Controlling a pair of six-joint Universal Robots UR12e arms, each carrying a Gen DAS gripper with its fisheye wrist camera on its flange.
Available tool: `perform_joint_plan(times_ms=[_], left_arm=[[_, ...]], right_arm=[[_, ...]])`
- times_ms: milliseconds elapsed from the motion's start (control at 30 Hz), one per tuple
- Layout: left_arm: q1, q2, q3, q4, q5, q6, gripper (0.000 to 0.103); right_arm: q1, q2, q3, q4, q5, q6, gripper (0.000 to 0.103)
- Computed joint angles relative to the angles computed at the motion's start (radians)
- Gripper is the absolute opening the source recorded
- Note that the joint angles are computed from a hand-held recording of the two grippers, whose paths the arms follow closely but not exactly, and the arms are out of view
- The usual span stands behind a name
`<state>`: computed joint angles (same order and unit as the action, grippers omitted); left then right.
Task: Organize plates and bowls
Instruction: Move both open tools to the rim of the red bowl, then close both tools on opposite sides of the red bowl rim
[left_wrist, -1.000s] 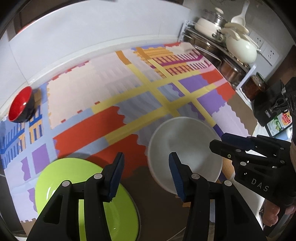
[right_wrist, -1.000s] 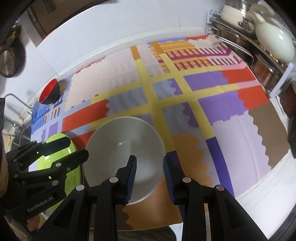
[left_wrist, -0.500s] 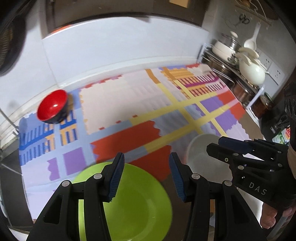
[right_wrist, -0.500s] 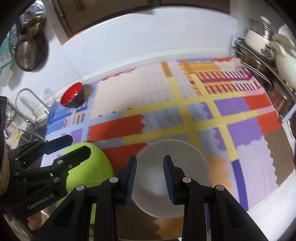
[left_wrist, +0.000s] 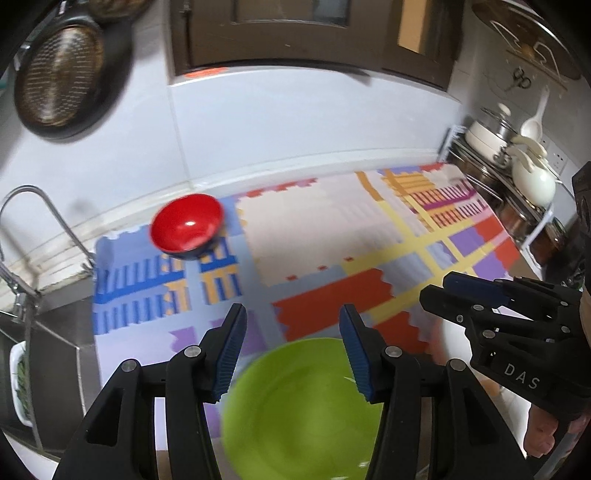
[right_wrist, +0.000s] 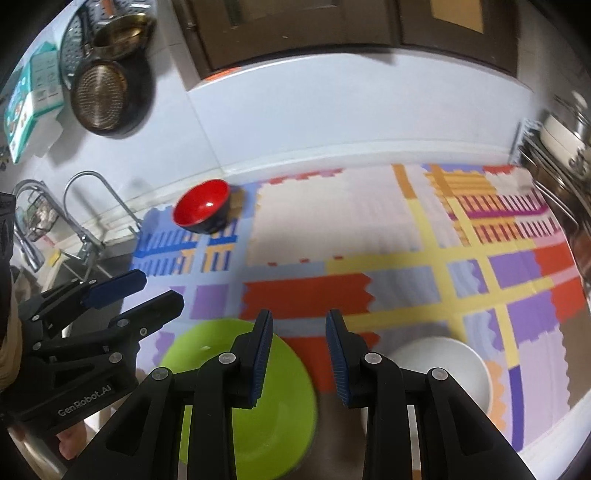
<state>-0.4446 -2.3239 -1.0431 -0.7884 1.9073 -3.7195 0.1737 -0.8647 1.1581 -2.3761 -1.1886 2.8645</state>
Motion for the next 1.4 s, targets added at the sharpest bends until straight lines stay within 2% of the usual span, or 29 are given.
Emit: perform_joint_plan(times_ms=[467, 800, 1200, 1400], left_arm=[[0.055, 0.083, -0.137, 0.044, 0.071, -0.014, 0.053], [0.104, 0.096, -0.174, 0.060, 0.072, -0.028, 0.053], [0.173, 0.053, -0.149, 0.038, 0.026, -0.020, 0.054], [0.200, 0.018, -0.123, 0.028, 0.005, -0.009, 0.054]], right_arm=[[0.070, 0.058, -0.104, -0.005, 0.012, 0.023, 0.031], [0.115, 0.135, -0.235, 0.054, 0.009, 0.013, 0.031], [0.149, 0.308, -0.526, 0.236, 0.001, 0.034, 0.031], [0.162, 0.441, -0.763, 0.389, -0.015, 0.044, 0.031]])
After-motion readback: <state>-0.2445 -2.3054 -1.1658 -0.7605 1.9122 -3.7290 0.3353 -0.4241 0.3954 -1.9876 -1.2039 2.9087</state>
